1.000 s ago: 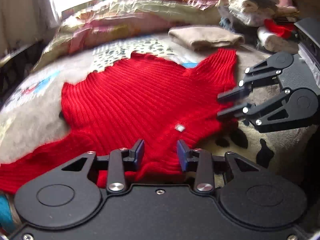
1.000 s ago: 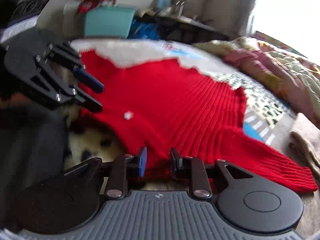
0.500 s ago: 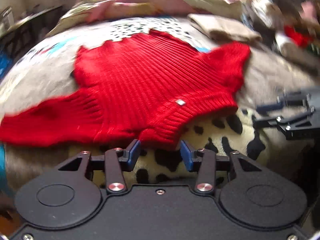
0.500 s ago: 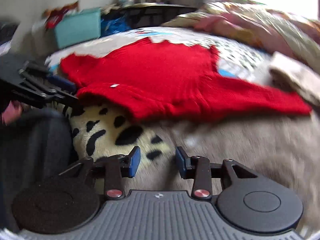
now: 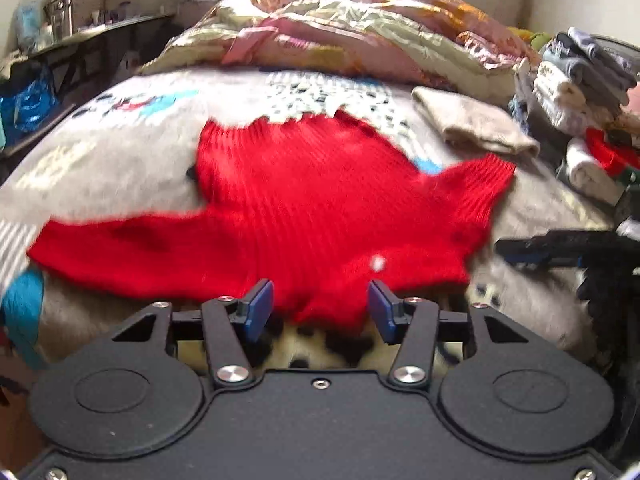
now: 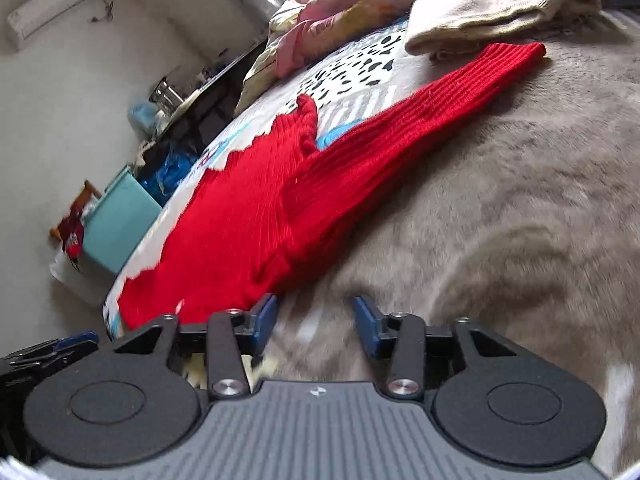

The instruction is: Fold clothes

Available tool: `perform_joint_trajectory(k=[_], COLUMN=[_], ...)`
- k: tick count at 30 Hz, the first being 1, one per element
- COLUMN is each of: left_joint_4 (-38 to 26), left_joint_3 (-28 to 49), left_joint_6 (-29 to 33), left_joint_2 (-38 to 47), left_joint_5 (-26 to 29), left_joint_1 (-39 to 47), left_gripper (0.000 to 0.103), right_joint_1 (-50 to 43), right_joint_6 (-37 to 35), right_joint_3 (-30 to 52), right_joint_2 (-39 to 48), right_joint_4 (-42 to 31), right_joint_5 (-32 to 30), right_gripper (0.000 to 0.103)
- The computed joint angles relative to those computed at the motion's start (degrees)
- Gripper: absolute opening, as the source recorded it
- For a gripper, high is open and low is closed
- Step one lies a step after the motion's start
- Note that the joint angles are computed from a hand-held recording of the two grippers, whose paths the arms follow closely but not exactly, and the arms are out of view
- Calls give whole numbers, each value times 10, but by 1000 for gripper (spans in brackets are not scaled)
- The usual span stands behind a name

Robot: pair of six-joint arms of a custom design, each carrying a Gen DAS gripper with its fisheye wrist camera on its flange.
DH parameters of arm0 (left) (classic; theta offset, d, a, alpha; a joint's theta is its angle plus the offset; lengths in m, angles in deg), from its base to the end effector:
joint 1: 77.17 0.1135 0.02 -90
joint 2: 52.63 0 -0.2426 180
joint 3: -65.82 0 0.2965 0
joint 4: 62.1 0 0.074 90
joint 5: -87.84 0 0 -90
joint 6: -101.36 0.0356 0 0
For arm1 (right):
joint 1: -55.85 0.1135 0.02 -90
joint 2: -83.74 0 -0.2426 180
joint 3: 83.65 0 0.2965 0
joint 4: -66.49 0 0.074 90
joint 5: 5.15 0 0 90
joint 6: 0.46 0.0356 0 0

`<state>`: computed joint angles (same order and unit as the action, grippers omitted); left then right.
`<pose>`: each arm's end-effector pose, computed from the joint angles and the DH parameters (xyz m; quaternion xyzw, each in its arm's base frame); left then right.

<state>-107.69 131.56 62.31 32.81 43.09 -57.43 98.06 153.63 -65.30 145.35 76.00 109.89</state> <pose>0.3109 0.0847 0.1654 0.3218 0.8463 -0.1923 0.3785 0.1649 0.1292 0.0647 0.2637 0.8259 0.2536 0.4290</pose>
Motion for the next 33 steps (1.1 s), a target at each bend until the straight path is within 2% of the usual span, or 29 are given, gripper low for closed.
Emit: perform_joint_trajectory(k=[3, 7, 10, 13, 17, 21, 24, 26, 29, 30, 31, 33], left_joint_4=[31, 64, 84, 65, 34, 14, 0, -12, 8, 13, 28, 86], left_joint_3=[-3, 4, 28, 112, 232, 335, 408, 454, 474, 475, 465, 415], left_joint_6=[-46, -102, -119, -123, -98, -79, -71, -68, -44, -43, -38, -27], left_joint_2=[-16, -20, -3, 70, 179, 286, 365, 415, 450, 450, 444, 410], left_joint_5=[-14, -55, -104, -168, -278, -384, -457, -501, -553, -554, -559, -565], left_joint_1=[-53, -160, -270, -395, -548, -656, -705, -728, -747, -748, -748, -739], left_gripper=[54, 54, 54, 54, 54, 53, 42, 41, 40, 27, 6, 6], right_joint_1=[-46, -101, -105, -80, -31, -8, -9, -14, -20, -22, -23, -28], right_joint_6=[-33, -48, -65, -72, -73, -109, -131, -132, -130, -130, -130, -129], right_joint_3=[6, -2, -7, -7, 13, 46, 55, 51, 37, 32, 27, 18], right_joint_2=[63, 140, 170, 174, 208, 214, 207, 205, 209, 213, 216, 222], right_joint_4=[90, 219, 264, 266, 268, 219, 199, 206, 240, 254, 269, 294], right_joint_5=[-37, -87, -90, -60, 19, 47, 38, 31, 19, 15, 12, 3], right_gripper=[59, 59, 59, 61, 65, 78, 84, 84, 85, 86, 86, 86])
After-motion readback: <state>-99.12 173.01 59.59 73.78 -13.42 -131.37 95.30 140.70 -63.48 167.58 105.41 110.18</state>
